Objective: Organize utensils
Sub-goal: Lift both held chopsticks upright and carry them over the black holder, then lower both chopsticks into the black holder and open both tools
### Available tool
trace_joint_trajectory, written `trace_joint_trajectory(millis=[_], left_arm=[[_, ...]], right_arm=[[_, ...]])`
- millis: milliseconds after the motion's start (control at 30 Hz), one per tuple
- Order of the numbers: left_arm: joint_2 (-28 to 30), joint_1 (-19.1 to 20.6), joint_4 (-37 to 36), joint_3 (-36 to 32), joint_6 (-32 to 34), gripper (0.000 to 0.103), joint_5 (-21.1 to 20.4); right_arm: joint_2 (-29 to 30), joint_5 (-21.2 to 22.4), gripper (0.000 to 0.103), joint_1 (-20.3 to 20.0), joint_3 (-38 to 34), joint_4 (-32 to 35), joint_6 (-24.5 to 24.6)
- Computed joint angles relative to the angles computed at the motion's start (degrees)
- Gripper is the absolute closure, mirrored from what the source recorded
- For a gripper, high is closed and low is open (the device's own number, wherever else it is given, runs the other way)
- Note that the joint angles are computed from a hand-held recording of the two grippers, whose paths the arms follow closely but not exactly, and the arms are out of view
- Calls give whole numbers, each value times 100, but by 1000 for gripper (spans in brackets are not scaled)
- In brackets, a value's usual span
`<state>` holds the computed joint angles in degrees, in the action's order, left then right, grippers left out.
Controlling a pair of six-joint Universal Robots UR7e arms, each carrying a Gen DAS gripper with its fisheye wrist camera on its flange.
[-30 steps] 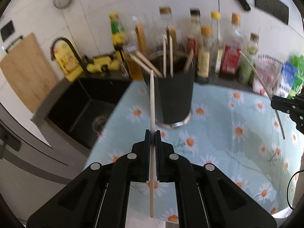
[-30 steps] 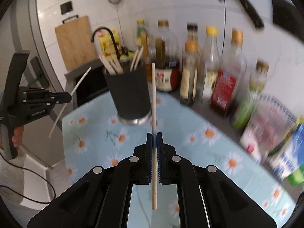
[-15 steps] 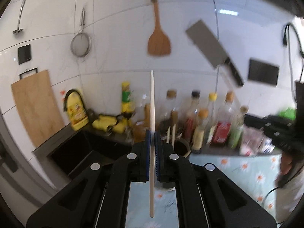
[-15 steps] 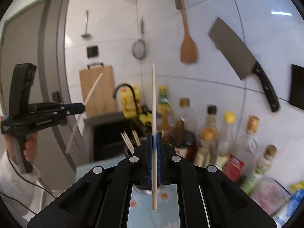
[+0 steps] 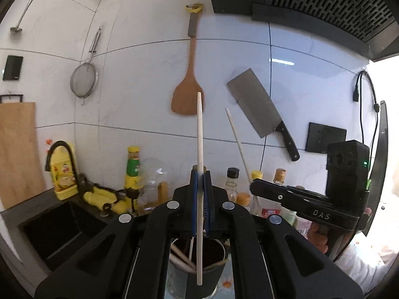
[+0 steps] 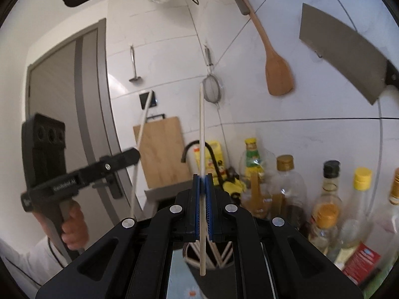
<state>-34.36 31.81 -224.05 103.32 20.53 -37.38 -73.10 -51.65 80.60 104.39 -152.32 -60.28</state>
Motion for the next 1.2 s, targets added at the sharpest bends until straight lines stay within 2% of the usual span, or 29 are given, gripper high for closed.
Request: trace_joint_trajectory(millis=[200, 467, 633, 967, 1200], left_arm=[[186, 435, -45, -220, 17, 98, -624], [437, 867, -236, -445, 49, 98, -1196], [537, 996, -355, -432, 23, 98, -1408], [659, 1103, -191, -270, -384, 98, -1345], [572, 992, 188, -53, -786, 98, -875]], right_arm=[[417, 527, 98, -43, -505, 514, -232], [858, 737, 98, -100, -874, 927, -574], [1126, 547, 98, -148, -1011, 956, -556], [1252, -3, 98, -206, -933, 1123, -658], [1133, -815, 98, -59, -580, 576, -775]])
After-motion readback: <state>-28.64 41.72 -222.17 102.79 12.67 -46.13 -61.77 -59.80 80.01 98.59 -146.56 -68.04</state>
